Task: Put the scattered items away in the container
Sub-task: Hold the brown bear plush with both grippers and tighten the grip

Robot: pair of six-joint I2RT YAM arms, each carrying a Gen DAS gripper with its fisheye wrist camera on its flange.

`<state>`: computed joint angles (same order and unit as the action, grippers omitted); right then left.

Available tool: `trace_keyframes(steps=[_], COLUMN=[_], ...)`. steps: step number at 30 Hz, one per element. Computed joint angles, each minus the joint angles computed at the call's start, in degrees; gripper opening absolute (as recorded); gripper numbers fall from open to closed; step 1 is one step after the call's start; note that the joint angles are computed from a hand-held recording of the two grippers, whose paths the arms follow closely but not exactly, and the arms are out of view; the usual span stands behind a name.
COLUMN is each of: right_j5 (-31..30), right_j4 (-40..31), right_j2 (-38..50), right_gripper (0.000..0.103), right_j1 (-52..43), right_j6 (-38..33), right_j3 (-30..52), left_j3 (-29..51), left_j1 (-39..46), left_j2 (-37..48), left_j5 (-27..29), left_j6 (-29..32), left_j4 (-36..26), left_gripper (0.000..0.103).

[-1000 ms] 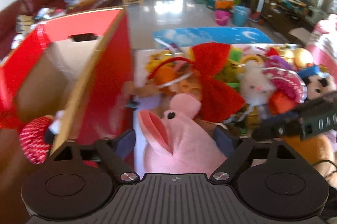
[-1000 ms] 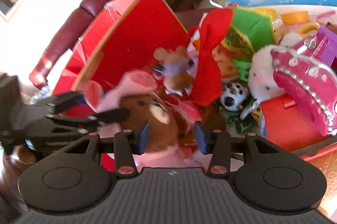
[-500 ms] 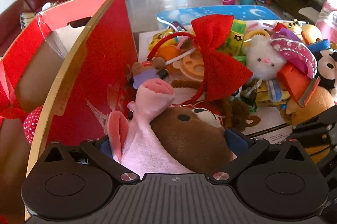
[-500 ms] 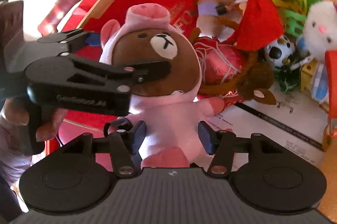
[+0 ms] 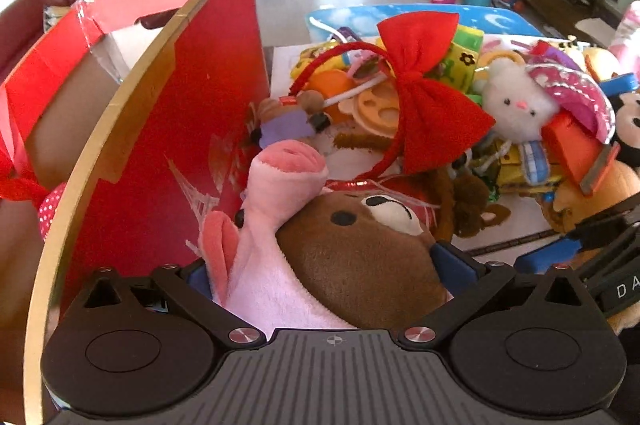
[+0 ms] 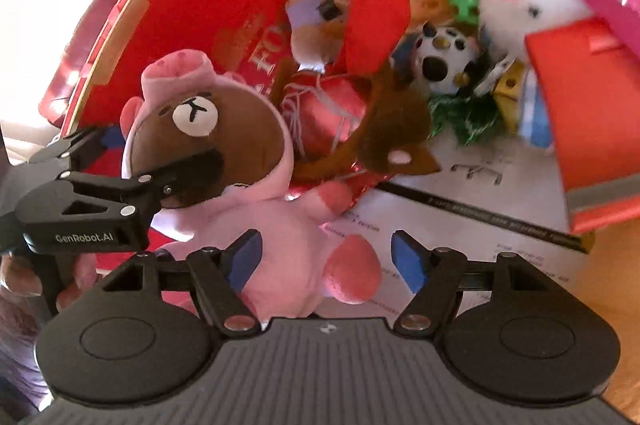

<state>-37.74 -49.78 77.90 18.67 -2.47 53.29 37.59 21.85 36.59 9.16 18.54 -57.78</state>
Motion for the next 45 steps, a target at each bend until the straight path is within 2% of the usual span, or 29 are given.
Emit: trace_keyframes(steps=[2,7,10,13,16,20,24,27,29,32,34,37,41,45], right_j5=[-0.5,-2.6,-6.4,-1.3,1.8,3.1,0.7,0.2,1.1,2.6,3.2,4.3,6.9,4.1], right_j4=[-0.7,-0.3,-0.2,1.3,3.8,7.1,9.5,10.5,10.9,8.5,6.7,5.2,7.9,11.2], right_j2=[0.5,3.3,2.6,0.9,1.4,2.9,4.9,5.2,3.4,0.2,-1.1,-0.7,-0.2,2.6], right_gripper=[0.087,0.087,0.095,0.099,0.103,0.103,0.103,0.103,0.092,0.084,0.085,0.092,0.100,0.102], right_j1=[-0.6,0.3,1.6,6.2,9.9,13.3,13.4,13.9,14.7,16.0,16.4,17.4,19.3,18.3], right_j6=[-1.2,0.8,0.7,0.8,4.1,7.1,10.6,12.3,10.8,7.7,6.5,7.7,12.6,15.4], right_j3=[-0.1,1.2,1.2,1.1,1.1,0.8,0.0,-0.5,-0.8,0.3,0.9,1.8,1.6,0.8], left_j3=[1.2,0.4,1.6,1.4,0.4,-1.5,-1.5,-1.5,-1.2,0.4,0.9,1.1,3.0,3.1], left_j1=[3.3,2.6,-0.4,-5.8,-10.9,-13.5,-11.2,-11.7,-11.8,-9.5,-7.0,-4.6,-4.3,-1.4], left_j2=[1.6,4.2,6.5,7.9,7.3,7.8,9.8,8.1,6.2,4.7,4.3,5.7,6.6,7.3], left_j5=[2.7,2.2,0.2,-4.3,-8.9,-12.7,-11.0,-11.3,-11.0,-8.2,-5.4,-3.5,-1.9,0.4], left_j6=[1.6,0.4,-2.7,-6.2,-8.6,-11.4,-11.1,-10.6,-10.2,-8.4,-6.7,-6.6,-8.0,-6.2], left_j4=[-1.6,0.9,1.7,3.6,5.1,7.3,8.8,7.9,6.5,4.1,3.1,2.5,1.9,2.2], left_gripper=[0.102,0.102,0.103,0.103,0.103,0.103,0.103,0.099,0.096,0.096,0.095,0.095,0.092,0.091])
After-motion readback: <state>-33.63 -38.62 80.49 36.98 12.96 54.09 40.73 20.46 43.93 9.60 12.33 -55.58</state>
